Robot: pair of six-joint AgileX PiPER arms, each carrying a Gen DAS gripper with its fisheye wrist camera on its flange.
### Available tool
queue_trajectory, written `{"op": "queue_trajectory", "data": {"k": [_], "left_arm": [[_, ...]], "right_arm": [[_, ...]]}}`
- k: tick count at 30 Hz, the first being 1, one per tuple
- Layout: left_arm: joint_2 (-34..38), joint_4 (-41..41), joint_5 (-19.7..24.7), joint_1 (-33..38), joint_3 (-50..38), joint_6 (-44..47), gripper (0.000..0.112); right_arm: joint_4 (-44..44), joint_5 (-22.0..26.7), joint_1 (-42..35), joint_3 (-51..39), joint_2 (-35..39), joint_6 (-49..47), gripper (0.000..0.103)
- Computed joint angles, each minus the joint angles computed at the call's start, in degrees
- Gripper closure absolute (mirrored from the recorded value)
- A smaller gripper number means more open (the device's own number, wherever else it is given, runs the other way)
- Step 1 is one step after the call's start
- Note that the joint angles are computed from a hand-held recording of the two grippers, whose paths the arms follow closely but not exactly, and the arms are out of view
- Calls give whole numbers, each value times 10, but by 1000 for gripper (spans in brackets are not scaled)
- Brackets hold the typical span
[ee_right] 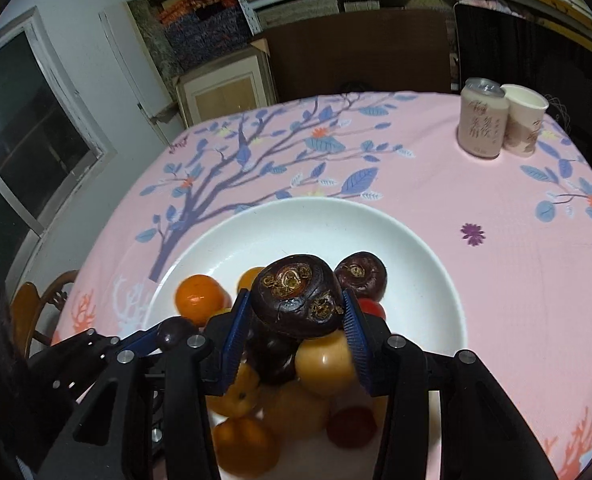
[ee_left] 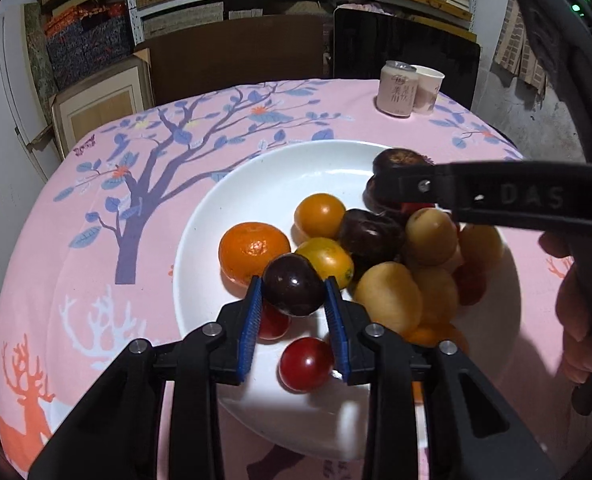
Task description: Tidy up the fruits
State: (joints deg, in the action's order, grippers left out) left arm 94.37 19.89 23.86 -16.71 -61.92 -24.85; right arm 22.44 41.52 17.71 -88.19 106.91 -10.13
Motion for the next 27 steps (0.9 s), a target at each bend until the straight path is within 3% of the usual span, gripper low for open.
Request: {"op": "queue_trajectory", "data": {"k": [1, 3, 5, 10, 12, 15, 17, 22, 27], "left_arm": [[2, -3, -4, 2, -1, 7, 79], [-1, -5, -6, 7, 0, 8, 64], [-18, 8, -16, 9, 15, -10, 54], [-90, 41, -19, -6, 72, -52, 38], [-140, 89, -14, -27, 118, -105, 21], [-212, 141, 13, -67, 184, -181, 15], [-247, 141, 55, -98, 212, -210, 15], [-336, 172, 164, -210, 274, -335, 15], [-419, 226, 320, -409, 289, -494, 15]], "right_arm": [[-7, -2, 3, -4, 7, 4, 56], [-26, -22, 12, 10, 2, 16, 54], [-28, -45, 14, 37, -19, 13, 43], [14, -83, 0, 147, -118, -20, 42], [44, -86, -10, 207, -173, -46, 33], [68, -100, -21, 317, -272, -60, 12], [71, -97, -24, 381, -332, -51, 4], [12, -56, -12, 497, -467, 18, 4], [-102, -9, 34, 546, -608, 153, 4]]}}
